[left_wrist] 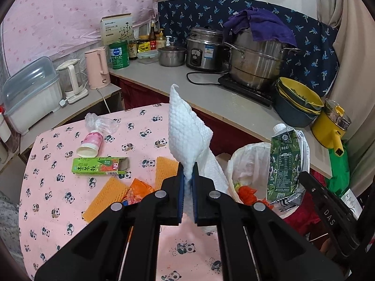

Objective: Collect trash
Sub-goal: 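Carry the held carton and tissue over the white trash bin, then open the left gripper dropping the tissue while the right drops the carton into the bin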

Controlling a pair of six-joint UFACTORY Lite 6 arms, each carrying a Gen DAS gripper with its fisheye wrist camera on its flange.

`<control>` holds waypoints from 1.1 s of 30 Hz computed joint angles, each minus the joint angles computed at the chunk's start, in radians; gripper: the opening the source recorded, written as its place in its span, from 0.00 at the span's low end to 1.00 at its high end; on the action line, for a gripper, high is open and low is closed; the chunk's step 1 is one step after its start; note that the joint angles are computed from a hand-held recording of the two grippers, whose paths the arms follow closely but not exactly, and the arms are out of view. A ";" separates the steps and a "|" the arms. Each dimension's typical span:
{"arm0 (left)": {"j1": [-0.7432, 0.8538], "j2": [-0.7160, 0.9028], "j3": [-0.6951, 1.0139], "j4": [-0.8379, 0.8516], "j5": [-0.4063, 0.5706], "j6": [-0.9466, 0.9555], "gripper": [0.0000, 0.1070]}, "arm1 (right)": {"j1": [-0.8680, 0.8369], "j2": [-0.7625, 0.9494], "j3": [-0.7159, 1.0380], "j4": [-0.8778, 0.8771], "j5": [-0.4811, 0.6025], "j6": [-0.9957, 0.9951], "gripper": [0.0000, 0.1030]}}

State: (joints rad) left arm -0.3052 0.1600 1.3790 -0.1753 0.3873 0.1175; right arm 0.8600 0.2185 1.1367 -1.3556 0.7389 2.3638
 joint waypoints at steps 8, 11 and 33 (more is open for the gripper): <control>-0.160 0.168 0.146 0.108 0.022 -0.110 0.05 | -0.057 -0.090 -0.159 -0.012 -0.013 0.064 0.07; -0.222 0.254 0.236 0.113 0.038 -0.122 0.05 | -0.084 -0.133 -0.230 -0.018 -0.022 0.096 0.07; -0.302 0.544 0.534 0.136 0.074 -0.184 0.48 | -0.230 -0.146 -0.355 -0.138 -0.148 0.225 0.07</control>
State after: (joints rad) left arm -0.6074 0.7036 1.9127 -0.0397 0.4609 -0.0663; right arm 0.6303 0.0727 0.7813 -1.4941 0.5913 2.5884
